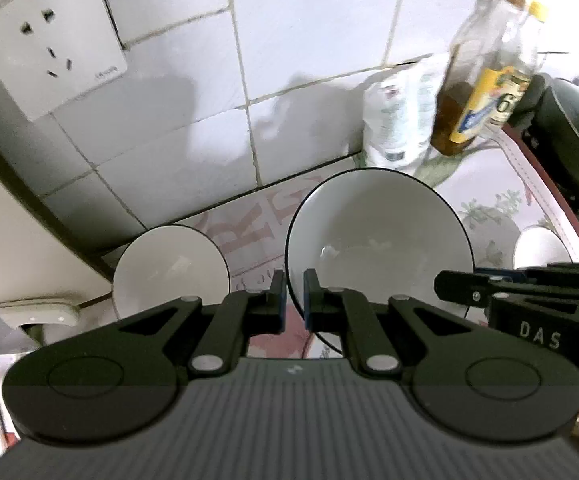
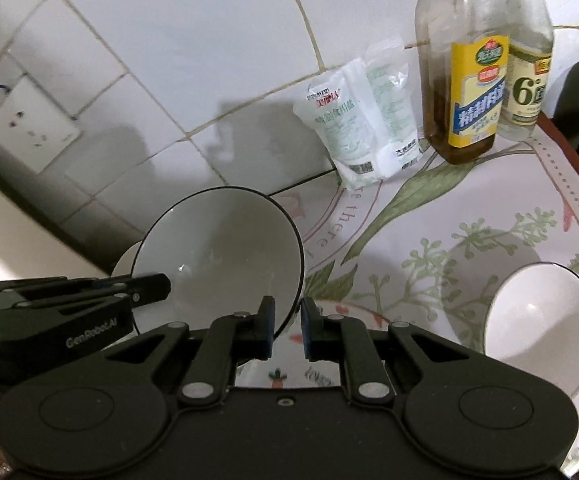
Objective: Organize plates and bowls
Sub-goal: 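Carry the second white bowl with both grippers and lower it into the first bowl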
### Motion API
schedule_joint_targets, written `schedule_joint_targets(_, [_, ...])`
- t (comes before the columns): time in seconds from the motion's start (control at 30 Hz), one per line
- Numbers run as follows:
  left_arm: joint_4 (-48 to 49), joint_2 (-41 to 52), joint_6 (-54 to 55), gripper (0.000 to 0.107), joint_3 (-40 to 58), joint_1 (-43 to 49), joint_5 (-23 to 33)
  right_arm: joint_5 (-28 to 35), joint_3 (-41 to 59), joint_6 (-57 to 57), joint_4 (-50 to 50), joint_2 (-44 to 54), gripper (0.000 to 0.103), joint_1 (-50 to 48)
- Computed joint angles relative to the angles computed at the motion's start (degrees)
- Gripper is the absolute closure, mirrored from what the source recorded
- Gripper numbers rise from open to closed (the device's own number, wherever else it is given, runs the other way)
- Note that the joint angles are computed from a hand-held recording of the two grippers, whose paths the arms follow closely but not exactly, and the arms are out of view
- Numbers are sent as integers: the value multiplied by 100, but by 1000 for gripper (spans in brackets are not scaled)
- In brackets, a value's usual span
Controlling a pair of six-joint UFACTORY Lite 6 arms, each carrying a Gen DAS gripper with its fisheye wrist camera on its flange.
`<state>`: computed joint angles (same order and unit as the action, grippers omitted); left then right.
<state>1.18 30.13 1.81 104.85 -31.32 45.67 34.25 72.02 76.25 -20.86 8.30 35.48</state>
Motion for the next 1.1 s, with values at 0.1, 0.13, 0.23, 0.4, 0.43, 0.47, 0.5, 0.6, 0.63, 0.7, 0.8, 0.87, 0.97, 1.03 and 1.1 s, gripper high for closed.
schedule_joint_targets(0.1, [147,-579,-199,100,-570,-152,-68,346,-42,155,-135,-331,86,269])
schedule_joint_targets(0.13, [163,-728,-252,100,-703,-191,-69,444,-48,155,-147,-422,86,336])
schedule_joint_targets(0.23, [295,-1299,-503,100,-1202,-360,-75,716,-134,177,-134,-766,86,541])
schedule_joint_targets(0.4, [720,-2057,-1145,100,-1777,-792,47,1114,-325,210,-165,-1346,86,873])
schedule_joint_targets(0.43, [823,-2176,-1315,100,-1860,-909,86,1159,-423,238,-192,-1496,86,937])
schedule_joint_targets(0.47, [919,-2265,-1456,99,-1924,-1004,120,1176,-581,300,-245,-1714,86,1004])
schedule_joint_targets(0.5, [1041,-2357,-1641,99,-1995,-1135,154,1177,-711,344,-276,-1890,86,1047])
schedule_joint_targets(0.6, [1232,-2595,-2056,99,-2132,-1441,304,1213,-1078,274,-187,-2409,86,1094])
schedule_joint_targets(0.63, [1315,-2635,-2217,99,-2164,-1563,339,1254,-1179,236,-171,-2561,86,1118])
schedule_joint_targets(0.7, [1478,-2665,-2548,99,-2194,-1808,419,1338,-1387,161,-133,-2869,86,1147])
schedule_joint_targets(0.8, [1681,-2600,-3003,99,-2102,-2176,596,1449,-1718,-76,33,-3358,86,1089])
schedule_joint_targets(0.87, [1780,-2460,-3266,99,-1949,-2395,702,1511,-1914,-256,167,-3663,86,1012])
schedule_joint_targets(0.97, [1904,-2144,-3580,99,-1591,-2700,870,1604,-2233,-727,476,-4176,86,723])
schedule_joint_targets(1.03, [1961,-1876,-3749,99,-1295,-2872,970,1671,-2409,-1065,671,-4470,86,498])
schedule_joint_targets(1.1, [1991,-1641,-3903,99,-1072,-3008,988,1707,-2581,-1592,978,-4738,86,105])
